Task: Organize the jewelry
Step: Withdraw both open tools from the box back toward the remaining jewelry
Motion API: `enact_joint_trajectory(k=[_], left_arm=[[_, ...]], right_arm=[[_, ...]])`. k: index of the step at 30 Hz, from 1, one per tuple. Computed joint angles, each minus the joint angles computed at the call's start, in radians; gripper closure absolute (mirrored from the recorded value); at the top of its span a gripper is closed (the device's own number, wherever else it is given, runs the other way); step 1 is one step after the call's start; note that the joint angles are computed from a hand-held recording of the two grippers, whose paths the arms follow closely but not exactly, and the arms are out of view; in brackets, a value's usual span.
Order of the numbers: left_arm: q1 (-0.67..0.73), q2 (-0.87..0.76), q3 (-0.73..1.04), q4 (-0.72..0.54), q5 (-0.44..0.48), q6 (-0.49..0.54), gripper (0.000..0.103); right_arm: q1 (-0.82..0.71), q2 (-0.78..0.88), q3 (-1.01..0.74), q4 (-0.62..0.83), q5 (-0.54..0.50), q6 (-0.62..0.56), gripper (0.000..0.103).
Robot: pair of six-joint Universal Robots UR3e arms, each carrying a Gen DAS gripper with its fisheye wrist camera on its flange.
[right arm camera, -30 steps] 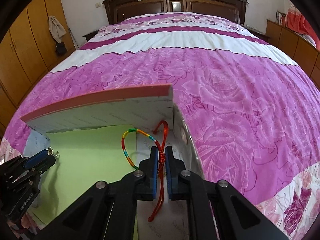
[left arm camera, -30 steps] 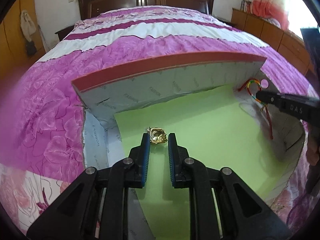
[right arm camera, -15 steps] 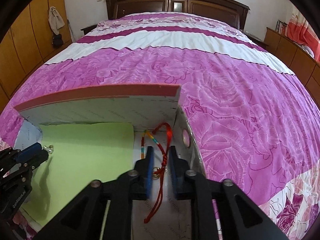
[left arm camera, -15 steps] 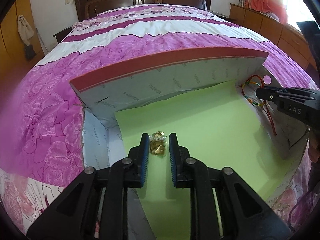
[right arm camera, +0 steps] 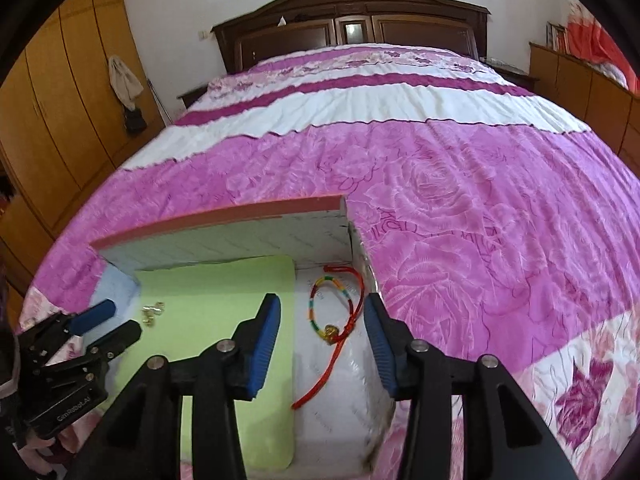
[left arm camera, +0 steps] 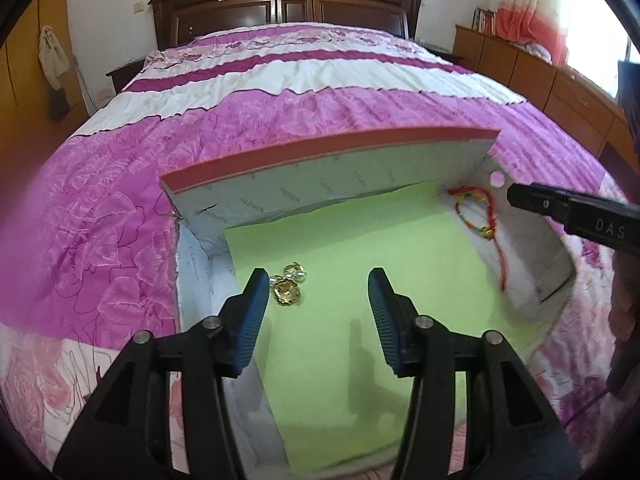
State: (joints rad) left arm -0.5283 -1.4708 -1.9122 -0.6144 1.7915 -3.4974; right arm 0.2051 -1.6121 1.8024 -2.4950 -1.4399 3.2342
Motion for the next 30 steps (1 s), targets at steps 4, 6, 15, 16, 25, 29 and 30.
enact_joint_trajectory(k=[4, 6, 15, 16, 25, 29, 30], left_arm=[[-0.01, 0.043, 0.0, -0.022, -0.01, -0.019, 0.059], [-0.023, 0.062, 0.003, -0.035, 0.001, -0.029, 0.059], [-0.068, 0.179, -0.029, -0.075, 0.022, -0.098, 0.059], [-0.079, 0.189, -0.028, -0.086, 0.031, -0.11, 0.059], [-0.167, 0.239, -0.038, -0.132, 0.091, -0.176, 0.058], [-0.212, 0.255, -0.049, -0.15, 0.115, -0.205, 0.058], [-0.226, 0.259, -0.052, -0.159, 0.122, -0.215, 0.058]], right_arm=[[-0.018, -0.081, 0.051, 0.012, 0.034, 0.01, 0.056], [-0.033, -0.137, 0.087, 0.016, 0.057, 0.014, 0.056], [-0.087, -0.369, 0.201, 0.059, 0.153, 0.067, 0.054], [-0.091, -0.394, 0.212, 0.069, 0.161, 0.071, 0.054], [-0.128, -0.612, 0.3, 0.173, 0.213, 0.044, 0.05], [-0.157, -0.722, 0.35, 0.228, 0.231, 0.026, 0.049], [-0.161, -0.743, 0.359, 0.238, 0.233, 0.024, 0.049]])
